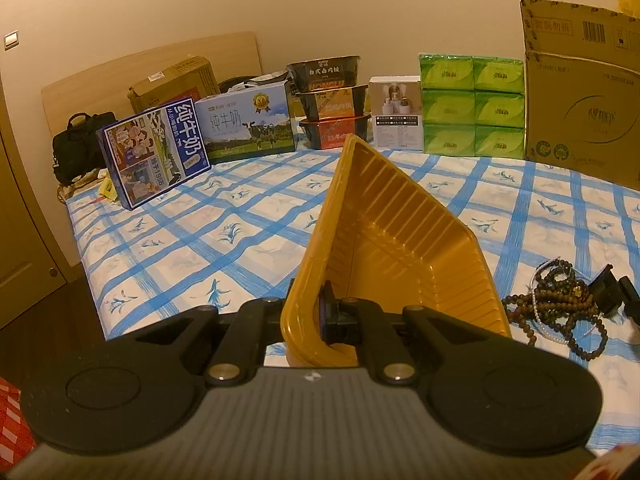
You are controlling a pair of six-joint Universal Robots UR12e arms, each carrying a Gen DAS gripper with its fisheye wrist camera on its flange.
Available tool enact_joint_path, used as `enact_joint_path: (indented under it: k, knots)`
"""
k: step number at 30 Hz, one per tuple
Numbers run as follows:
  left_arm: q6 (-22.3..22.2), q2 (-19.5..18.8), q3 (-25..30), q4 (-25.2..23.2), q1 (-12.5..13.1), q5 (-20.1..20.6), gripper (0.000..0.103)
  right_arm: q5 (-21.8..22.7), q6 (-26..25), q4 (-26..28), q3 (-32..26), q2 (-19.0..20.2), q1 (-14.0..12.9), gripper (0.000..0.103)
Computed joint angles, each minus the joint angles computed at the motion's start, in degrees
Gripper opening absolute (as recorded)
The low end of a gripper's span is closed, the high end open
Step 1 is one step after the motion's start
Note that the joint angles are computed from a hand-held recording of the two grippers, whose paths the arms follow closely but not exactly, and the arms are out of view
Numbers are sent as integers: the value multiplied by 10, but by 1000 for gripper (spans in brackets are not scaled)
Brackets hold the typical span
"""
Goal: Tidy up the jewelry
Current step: 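Drop the metal ring into the tray with the right gripper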
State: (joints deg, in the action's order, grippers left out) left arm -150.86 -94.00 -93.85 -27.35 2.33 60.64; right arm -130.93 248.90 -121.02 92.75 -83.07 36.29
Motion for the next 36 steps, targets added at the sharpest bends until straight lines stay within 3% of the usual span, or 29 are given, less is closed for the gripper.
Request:
enact_joint_path:
  k: [4, 6, 13, 17, 21, 25, 31, 36]
  knots:
    - [0, 0, 0, 0, 0, 0, 7, 2, -1, 4, -1, 2, -2, 32]
    - [0, 0, 0, -1, 0, -1, 7, -2, -2, 12, -4, 3, -1, 22]
    - [1, 0, 0, -1, 0, 0, 7, -31, 26, 48, -21, 4, 17, 21]
    - [0, 0, 0, -1, 0, 0, 7, -33, -13, -11, -32, 11, 25, 21]
    - [1, 0, 1, -2, -1, 1, 7, 4, -92, -111, -50, 31, 19, 21]
    - [1, 1, 0, -1, 0, 0, 7, 56, -164, -176, -81, 62, 9, 21]
    - [1, 2, -3, -2, 1, -2, 7, 124, -217, -213, -125, 102, -6, 21]
    - [-1, 2, -5, 0, 1, -3, 7, 160, -214, -220, -138, 117, -14, 21]
